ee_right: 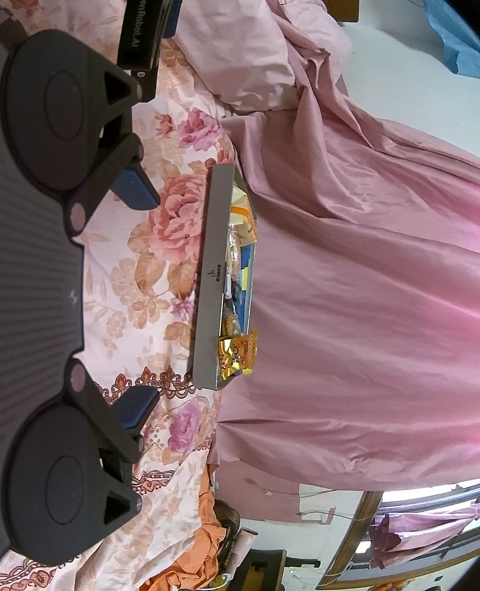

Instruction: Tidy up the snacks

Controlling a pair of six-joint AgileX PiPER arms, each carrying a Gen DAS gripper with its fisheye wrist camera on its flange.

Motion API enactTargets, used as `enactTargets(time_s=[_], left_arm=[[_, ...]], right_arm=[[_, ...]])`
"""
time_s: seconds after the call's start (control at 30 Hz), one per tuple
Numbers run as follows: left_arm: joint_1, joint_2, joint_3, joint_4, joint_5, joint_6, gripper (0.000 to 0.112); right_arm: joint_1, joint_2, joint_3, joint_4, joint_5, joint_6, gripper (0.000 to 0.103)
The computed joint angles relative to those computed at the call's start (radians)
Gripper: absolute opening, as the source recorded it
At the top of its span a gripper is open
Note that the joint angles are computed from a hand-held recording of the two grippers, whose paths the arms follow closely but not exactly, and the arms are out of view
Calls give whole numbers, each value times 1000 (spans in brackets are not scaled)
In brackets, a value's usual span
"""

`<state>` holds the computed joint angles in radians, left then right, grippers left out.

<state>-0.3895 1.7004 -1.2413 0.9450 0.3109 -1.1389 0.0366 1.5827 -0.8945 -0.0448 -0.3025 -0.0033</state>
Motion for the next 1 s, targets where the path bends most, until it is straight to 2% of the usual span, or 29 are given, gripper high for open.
enactTargets(time_s=[0.43,1.0], left_arm=[[11,20,-7,-70,0,62,102],[13,24,-6,-70,-1,60,102]], right_arm=[[3,18,-5,0,1,-7,103],[10,35,-8,20,8,-41,103]])
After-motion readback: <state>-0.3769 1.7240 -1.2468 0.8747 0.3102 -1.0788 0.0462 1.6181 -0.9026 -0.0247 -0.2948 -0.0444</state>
